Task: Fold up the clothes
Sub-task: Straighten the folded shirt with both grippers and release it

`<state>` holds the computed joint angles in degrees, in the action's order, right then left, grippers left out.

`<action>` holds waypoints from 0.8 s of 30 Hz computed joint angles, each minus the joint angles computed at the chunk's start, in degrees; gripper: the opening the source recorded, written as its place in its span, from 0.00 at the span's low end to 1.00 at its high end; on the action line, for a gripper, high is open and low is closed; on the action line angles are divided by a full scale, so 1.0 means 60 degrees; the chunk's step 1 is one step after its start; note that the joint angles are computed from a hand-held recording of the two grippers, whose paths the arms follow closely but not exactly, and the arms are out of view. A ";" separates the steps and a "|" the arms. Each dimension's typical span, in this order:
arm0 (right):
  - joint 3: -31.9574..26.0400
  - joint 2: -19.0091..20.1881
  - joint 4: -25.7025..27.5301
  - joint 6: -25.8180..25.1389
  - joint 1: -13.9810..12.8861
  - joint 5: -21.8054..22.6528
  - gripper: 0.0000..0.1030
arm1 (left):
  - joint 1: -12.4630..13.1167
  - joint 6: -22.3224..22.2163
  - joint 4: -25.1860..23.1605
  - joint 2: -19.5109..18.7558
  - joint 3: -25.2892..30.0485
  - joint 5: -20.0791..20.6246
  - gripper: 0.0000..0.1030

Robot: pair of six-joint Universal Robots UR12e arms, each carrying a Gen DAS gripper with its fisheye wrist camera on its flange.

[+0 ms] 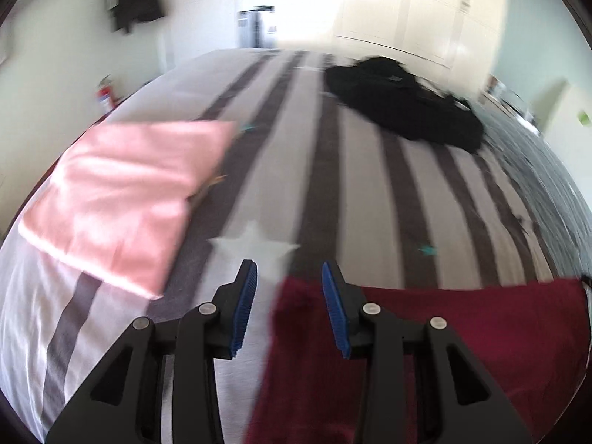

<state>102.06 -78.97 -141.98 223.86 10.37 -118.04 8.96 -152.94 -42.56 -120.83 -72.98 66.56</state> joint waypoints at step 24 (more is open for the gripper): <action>0.1147 -0.1132 -0.0263 0.0778 0.0354 0.1944 0.49 | 0.0640 -0.0296 -0.0240 0.1622 -0.1837 -0.0455 0.44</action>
